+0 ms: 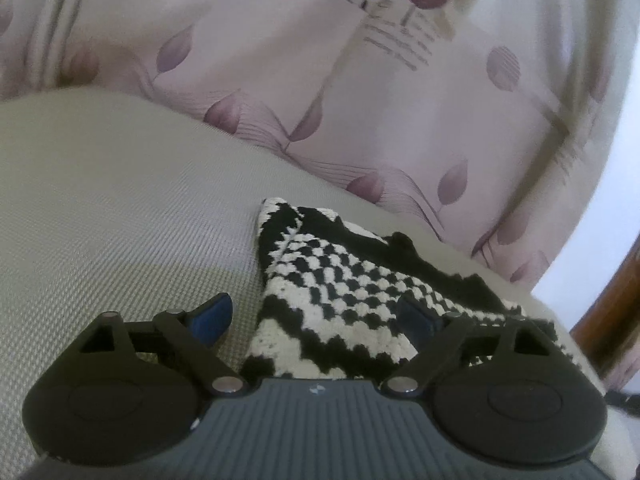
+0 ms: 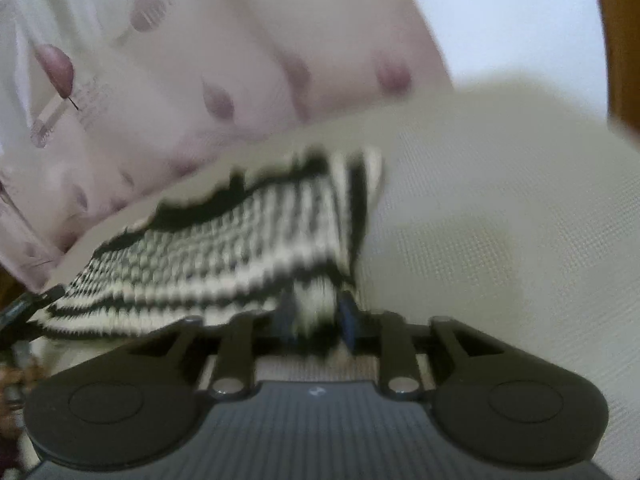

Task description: Fold small clothes

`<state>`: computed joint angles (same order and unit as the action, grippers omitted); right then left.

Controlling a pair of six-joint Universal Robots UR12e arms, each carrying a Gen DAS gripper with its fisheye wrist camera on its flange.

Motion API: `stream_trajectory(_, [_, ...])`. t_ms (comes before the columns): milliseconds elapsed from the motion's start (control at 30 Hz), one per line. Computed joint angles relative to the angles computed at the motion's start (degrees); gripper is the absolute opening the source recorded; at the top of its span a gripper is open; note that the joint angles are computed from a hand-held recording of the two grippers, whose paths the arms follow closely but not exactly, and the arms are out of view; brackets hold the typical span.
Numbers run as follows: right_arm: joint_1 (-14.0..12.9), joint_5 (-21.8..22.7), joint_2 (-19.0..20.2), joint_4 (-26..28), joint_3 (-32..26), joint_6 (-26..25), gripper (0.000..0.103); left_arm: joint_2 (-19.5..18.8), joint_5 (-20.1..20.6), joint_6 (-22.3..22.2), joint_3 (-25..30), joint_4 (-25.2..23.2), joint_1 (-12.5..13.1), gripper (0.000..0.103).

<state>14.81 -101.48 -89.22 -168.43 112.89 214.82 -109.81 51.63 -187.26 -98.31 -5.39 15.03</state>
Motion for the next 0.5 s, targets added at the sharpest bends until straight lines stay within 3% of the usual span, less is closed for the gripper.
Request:
stream_trajectory(67, [1.38,-4.34,1.43,-4.11,-1.98,-5.12,0.030,-0.02,0.46,-1.70,-0.10,0.30,0.09,0.087])
stream_trajectory(133, [1.25,-2.96,3.38,-6.71,-4.61,-10.08,0.030,-0.03,0.36,-2.73,-0.30,0.90,0.23,0.087])
stream_trajectory(300, [0.69,-1.27,10.13,-0.26,-13.13,-23.60,0.029,0.37,2.76,-2.67,-0.47,0.60,-0.11,0.091])
stream_trajectory(433, [-1.28,-2.20,12.85,6.55,-15.62,-19.27,0.028,0.63,4.39,-0.65,-0.34,-0.73,-0.60,0.092])
stream_trajectory(500, [-3.64,2.85,12.63,3.04,-13.04,-9.82,0.028,0.67,4.57,-0.12,-0.28,-1.10,-0.67,0.092])
